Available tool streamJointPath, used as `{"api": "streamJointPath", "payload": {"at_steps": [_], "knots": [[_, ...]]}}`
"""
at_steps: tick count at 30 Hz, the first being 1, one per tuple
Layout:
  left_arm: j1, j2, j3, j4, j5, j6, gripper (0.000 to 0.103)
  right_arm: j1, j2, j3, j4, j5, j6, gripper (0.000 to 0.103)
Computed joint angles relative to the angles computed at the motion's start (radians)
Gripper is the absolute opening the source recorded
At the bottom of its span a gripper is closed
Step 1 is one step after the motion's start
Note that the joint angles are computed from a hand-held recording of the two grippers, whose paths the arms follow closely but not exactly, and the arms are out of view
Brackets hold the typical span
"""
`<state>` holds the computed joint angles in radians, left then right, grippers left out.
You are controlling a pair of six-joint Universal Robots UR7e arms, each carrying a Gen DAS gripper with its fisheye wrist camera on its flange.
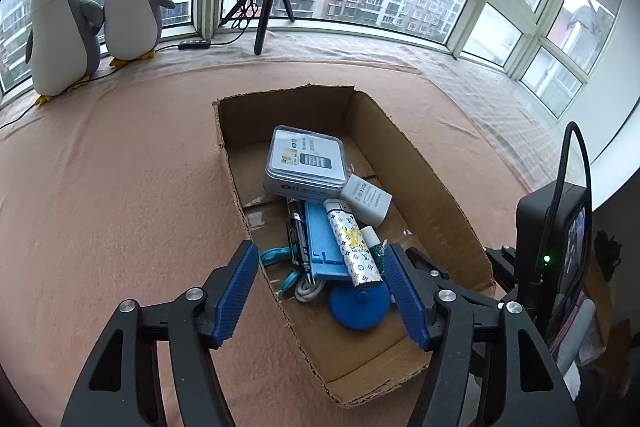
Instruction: Organize rigid objects
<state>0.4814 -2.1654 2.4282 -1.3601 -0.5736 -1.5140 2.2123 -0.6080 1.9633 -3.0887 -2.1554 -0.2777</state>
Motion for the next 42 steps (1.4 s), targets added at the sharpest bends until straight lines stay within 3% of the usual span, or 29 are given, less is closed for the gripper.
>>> {"api": "streamJointPath", "payload": {"at_steps": [5,15,21,28,35,42], "knots": [[-0.076,-0.032,-0.01,0.156,-0.03,-0.122,0.081,0.004,0.003,-0.006,0.005,-0.009,0.0,0.039],[-0.238,-0.073,-0.037,0.458,-0.107,-0.384,0.085,0.011,-0.009,-0.007,0.036,-0.021,-0.003,0.053],[-0.336,-0.065,-0.062,0.614,-0.164,-0.526,0.086,0.024,-0.026,0.004,-0.001,-0.036,-0.022,0.06],[-0.445,-0.029,-0.104,0.778,-0.221,-0.687,0.089,0.052,-0.072,0.039,-0.081,-0.059,-0.056,0.062],[-0.535,0.024,-0.141,0.882,-0.273,-0.784,0.094,0.102,-0.165,0.109,-0.138,-0.018,-0.041,0.068],[-0.583,0.071,-0.159,0.895,-0.295,-0.801,0.101,0.168,-0.23,0.172,-0.201,0.001,-0.025,0.071]]}}
